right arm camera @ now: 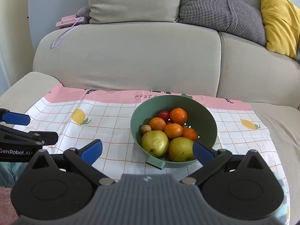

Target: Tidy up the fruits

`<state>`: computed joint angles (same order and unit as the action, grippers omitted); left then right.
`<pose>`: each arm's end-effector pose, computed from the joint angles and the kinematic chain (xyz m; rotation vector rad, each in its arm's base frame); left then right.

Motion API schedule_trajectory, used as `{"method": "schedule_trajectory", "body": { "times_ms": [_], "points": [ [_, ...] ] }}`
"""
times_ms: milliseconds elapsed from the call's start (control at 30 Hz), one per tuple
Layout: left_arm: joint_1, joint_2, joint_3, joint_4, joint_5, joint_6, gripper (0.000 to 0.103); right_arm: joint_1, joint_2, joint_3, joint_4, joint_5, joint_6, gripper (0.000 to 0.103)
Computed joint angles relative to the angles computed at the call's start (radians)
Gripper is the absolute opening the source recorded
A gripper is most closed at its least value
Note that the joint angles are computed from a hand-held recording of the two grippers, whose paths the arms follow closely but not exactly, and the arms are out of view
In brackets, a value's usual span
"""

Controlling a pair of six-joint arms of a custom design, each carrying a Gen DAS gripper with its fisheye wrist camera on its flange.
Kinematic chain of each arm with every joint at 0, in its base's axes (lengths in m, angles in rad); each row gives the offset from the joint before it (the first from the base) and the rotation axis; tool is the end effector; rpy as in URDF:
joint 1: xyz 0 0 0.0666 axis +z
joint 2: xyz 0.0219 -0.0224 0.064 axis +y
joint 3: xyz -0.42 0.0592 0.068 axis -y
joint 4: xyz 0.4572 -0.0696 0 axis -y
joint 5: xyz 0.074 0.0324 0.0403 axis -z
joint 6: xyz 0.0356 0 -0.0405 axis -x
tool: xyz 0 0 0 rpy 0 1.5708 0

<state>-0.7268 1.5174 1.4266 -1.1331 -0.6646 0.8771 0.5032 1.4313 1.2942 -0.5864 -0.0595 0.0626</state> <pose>0.4307 -0.3541 0.4162 -0.3274 2.4006 0.2758 0.4948 0.2743 0.4208 -0.6747 2.2099 0.2948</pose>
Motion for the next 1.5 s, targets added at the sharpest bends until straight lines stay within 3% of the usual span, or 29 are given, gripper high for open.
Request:
{"method": "schedule_trajectory", "body": {
  "times_ms": [900, 1500],
  "points": [
    [-0.010, -0.021, -0.011, 0.011, -0.004, 0.024, 0.089, 0.005, -0.024, -0.018, 0.017, 0.006, 0.024, 0.099],
    [-0.017, -0.023, -0.010, 0.003, -0.021, 0.024, 0.096, 0.012, -0.028, -0.020, 0.018, 0.012, 0.021, 0.099]
  ]
}}
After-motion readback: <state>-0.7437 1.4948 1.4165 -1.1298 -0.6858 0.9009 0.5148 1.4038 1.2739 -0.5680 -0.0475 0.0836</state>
